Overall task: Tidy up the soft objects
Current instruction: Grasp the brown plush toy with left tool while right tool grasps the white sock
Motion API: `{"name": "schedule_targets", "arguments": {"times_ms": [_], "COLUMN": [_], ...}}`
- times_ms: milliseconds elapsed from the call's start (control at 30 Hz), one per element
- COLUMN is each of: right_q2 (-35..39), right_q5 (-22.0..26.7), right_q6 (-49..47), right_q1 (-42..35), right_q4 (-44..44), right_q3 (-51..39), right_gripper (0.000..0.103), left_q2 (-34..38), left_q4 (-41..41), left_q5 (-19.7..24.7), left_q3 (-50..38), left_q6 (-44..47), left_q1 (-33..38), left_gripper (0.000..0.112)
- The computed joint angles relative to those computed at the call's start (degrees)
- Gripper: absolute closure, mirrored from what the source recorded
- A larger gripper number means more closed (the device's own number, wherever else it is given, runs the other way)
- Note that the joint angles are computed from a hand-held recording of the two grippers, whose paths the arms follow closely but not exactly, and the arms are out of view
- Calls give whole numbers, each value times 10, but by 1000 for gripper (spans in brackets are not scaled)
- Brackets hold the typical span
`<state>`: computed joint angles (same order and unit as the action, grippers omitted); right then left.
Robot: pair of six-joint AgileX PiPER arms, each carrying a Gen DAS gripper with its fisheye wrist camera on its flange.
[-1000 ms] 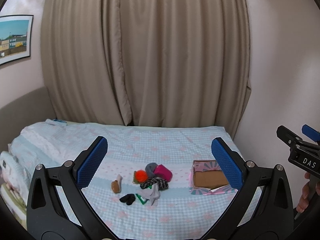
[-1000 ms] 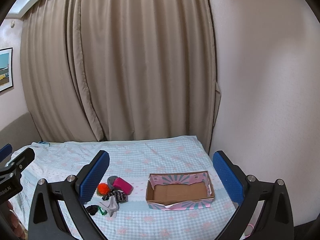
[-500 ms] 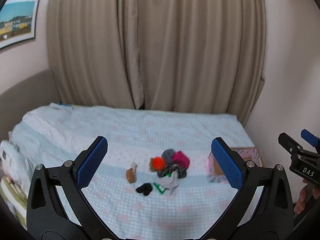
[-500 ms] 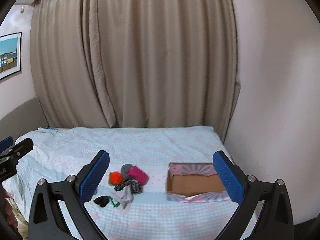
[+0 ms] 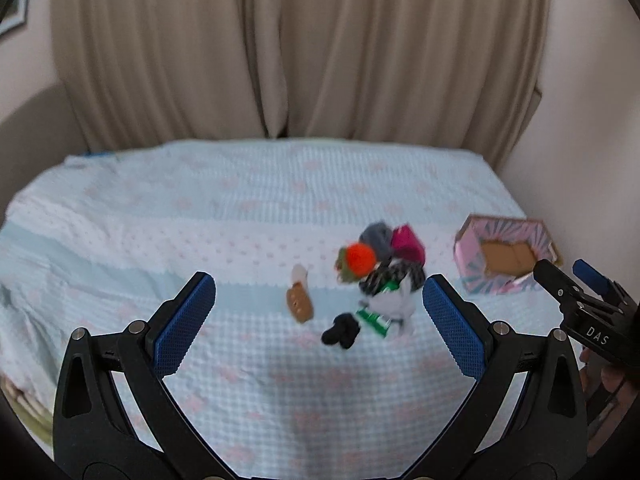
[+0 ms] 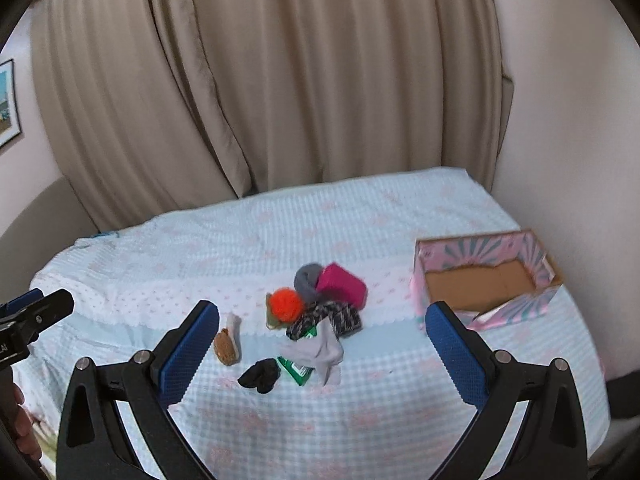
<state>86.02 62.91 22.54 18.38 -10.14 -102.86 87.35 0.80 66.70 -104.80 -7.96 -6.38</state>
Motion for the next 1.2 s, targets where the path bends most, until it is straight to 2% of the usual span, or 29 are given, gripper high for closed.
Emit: {"name": "schedule_targets", "arguments": {"times_ms": [200, 333, 467, 567, 667, 833, 1000, 1067, 1200], "right_q2": [41, 103, 169, 216, 256, 295, 306, 305, 303], "right_q5": [-115, -186, -251, -291, -320, -350, -366, -361, -357], "right_q6": [61, 80, 85, 51, 30, -25, -119, -135, -169], "right_q1": [-6, -15, -30, -43, -48, -64, -78, -78, -82], "right_q4": [28, 48, 65, 109, 139, 211, 312, 330, 374], "right_q3": [117, 167, 196, 203, 206, 204, 205, 202, 201], "right_gripper": [0, 0, 0, 4, 7, 26, 43, 49, 69], "left_q2": [98, 198, 287, 343, 390, 443, 479, 489, 494], "left_q4": [-85, -109, -120, -128, -137, -138, -120, -95, -90], "left_q5": [-92, -134, -184, -210, -220, -225, -212, -208, -206], "left_q3": [60, 53, 44, 33, 11, -19, -51, -61, -70], "left_q6": [95, 118, 132, 131, 133, 127, 108, 85, 81], "left_q1": [65, 70, 66, 60, 57, 48, 42, 38, 42], "left_gripper": [10, 17, 18, 19, 28, 31, 53, 68, 74]}}
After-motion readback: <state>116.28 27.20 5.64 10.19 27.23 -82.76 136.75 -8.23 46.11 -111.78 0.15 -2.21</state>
